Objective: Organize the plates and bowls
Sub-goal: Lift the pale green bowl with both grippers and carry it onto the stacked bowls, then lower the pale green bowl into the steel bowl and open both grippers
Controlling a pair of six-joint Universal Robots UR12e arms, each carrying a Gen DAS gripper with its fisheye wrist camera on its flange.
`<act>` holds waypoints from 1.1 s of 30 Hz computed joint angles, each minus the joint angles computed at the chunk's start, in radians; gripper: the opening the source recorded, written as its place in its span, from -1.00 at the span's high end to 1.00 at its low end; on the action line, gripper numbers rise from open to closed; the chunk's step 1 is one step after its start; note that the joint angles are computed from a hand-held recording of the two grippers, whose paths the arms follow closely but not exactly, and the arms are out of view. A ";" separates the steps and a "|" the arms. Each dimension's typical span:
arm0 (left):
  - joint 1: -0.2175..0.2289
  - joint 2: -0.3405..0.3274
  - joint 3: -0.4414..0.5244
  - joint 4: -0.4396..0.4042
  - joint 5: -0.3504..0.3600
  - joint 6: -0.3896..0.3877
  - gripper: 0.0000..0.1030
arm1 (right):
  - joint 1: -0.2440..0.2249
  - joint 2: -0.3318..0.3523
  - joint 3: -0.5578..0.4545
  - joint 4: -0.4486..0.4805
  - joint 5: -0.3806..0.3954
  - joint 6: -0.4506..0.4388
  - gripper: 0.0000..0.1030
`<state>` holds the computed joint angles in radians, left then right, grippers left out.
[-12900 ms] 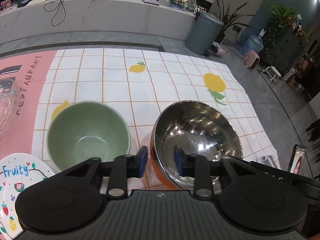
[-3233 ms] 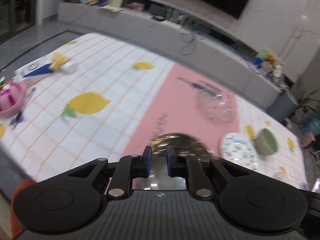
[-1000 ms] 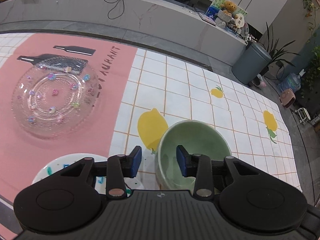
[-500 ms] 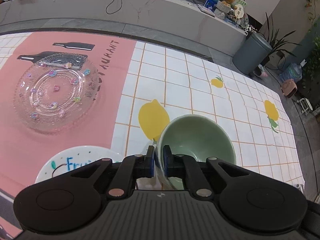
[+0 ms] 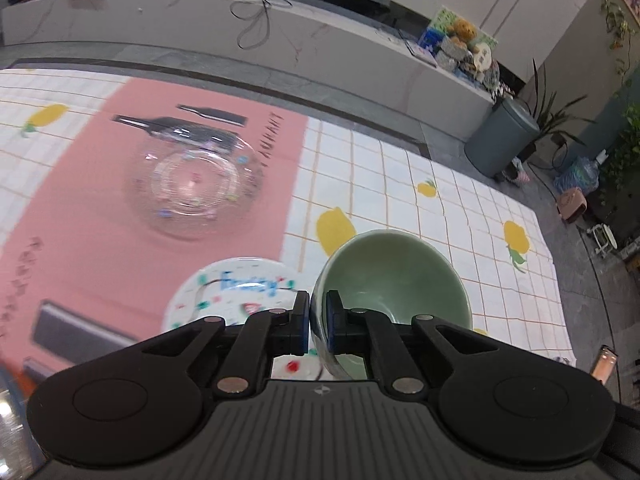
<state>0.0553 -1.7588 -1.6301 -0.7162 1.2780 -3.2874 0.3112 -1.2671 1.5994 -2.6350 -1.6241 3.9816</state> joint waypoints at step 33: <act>0.292 0.276 -0.227 -0.079 -0.012 -0.038 0.83 | 0.200 0.001 -0.059 0.038 0.166 -0.112 0.79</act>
